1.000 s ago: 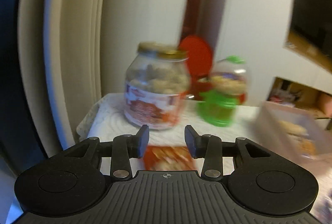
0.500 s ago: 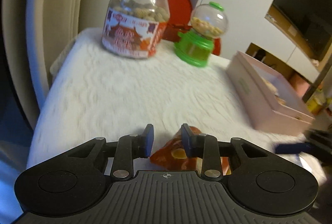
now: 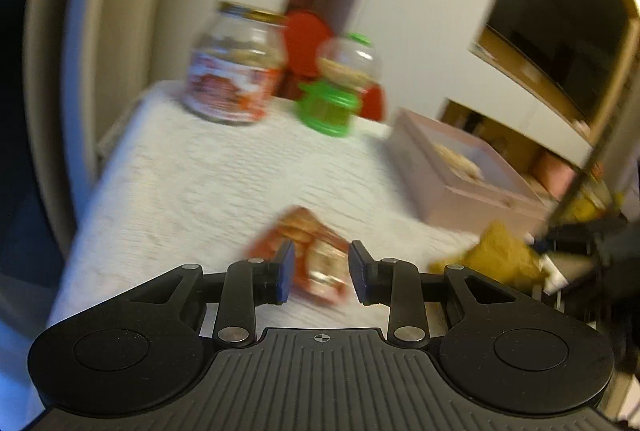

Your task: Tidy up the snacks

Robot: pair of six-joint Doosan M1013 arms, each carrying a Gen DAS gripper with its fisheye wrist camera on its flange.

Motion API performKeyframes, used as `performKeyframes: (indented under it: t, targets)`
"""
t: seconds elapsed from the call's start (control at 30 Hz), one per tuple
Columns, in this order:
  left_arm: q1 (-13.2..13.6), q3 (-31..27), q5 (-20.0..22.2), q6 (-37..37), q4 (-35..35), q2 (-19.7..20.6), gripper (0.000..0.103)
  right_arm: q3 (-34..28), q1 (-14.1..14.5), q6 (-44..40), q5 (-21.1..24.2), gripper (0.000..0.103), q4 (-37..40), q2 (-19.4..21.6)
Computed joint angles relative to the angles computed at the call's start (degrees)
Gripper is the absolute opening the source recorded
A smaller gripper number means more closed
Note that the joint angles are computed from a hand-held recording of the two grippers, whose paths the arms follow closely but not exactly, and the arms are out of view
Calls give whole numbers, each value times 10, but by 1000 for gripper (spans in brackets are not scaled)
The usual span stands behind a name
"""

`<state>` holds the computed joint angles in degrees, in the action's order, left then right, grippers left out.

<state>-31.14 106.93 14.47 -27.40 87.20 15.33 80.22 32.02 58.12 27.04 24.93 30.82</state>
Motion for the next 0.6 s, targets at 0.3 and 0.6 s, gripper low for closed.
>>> performKeyframes:
  t: [0.3, 0.6]
  targets:
    - [-42, -56, -28, 480, -381, 29, 34, 95, -41, 276, -129, 45, -161, -50]
    - [-93, -119, 16, 575, -414, 72, 37, 160, -59, 237, -163, 65, -86, -70]
